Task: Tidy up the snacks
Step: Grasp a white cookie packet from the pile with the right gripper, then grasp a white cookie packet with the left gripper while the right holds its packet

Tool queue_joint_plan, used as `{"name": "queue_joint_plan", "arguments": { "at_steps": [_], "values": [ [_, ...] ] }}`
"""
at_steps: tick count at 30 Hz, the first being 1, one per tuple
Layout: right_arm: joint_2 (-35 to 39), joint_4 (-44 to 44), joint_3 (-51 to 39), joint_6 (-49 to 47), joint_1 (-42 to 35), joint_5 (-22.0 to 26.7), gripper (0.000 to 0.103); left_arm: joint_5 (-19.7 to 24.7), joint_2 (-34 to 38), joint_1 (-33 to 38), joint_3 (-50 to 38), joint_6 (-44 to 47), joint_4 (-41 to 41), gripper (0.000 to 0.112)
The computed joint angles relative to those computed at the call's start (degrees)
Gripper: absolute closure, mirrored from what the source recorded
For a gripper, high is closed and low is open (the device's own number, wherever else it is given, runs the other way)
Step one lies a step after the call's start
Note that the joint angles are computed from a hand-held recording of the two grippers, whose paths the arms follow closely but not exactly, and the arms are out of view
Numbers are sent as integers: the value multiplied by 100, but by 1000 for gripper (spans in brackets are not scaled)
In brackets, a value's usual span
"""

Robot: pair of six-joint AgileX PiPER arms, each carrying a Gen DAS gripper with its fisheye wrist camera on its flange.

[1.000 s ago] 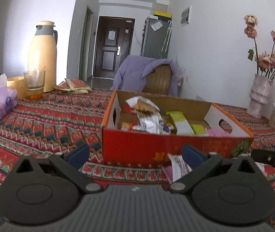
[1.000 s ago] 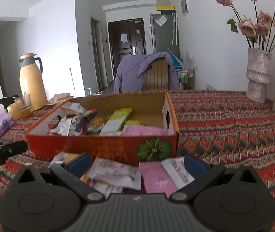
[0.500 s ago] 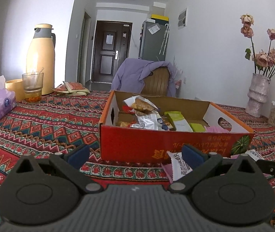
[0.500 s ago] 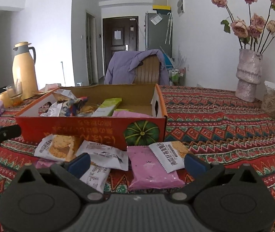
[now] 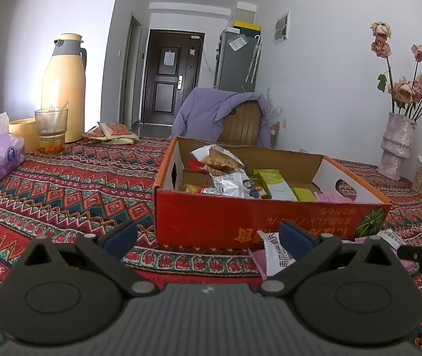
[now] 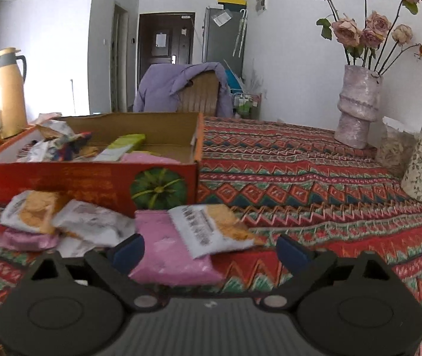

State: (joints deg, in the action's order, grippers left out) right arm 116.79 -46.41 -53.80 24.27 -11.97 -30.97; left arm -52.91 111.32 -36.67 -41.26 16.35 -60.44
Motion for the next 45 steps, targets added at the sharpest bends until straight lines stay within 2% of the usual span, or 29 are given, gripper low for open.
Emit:
{"name": "queue_joint_plan", "arguments": {
  "at_steps": [6,8,11,12,16,17,19,29,30,31,32,36,39,43,45],
  "values": [
    [404,-881,-1039,932,215,771,8,51,3,36,-2,-33,-17,9],
    [608,-1701,-1439,1841,229,964,8,89,3,57,-11,-28,-25,9],
    [933,-3043,-1956,3559,32,662,11,128,-3,80,-9,-48,-1,9],
    [1016,-3368,-2079,3970,-39,504,15,148,-3,90,-13,-43,4,9],
    [1417,-4543,-2695,5526,-366,-309,25,218,12,116,-45,-16,-7,9],
    [1448,-4514,-2722,5532,-402,-382,28,232,11,118,-53,2,-27,9],
    [1481,-4539,-2763,5595,-465,-562,41,243,16,115,-67,34,-75,9],
    [1207,-3012,-1947,4016,-692,-934,68,286,70,100,-185,275,-339,9],
    [1189,-2883,-1891,3911,-726,-1002,73,297,74,91,-207,332,-396,9],
    [1184,-2786,-1863,3854,-756,-1059,88,324,71,84,-239,417,-474,9],
    [1193,-2784,-1875,3911,-800,-1131,93,388,57,75,-292,568,-565,9],
    [1236,-2678,-1897,4016,-915,-1211,93,437,34,-112,-600,1358,-1014,9],
    [1207,-2407,-1765,3733,-961,-1372,93,594,26,-238,-968,1968,-1299,9],
    [1146,-1982,-1546,3223,-986,-1544,93,904,307,-299,-1756,2960,-1798,9],
    [1150,-1986,-1545,3210,-987,-1567,93,977,583,-298,-2331,3768,-2458,9]
  ]
}}
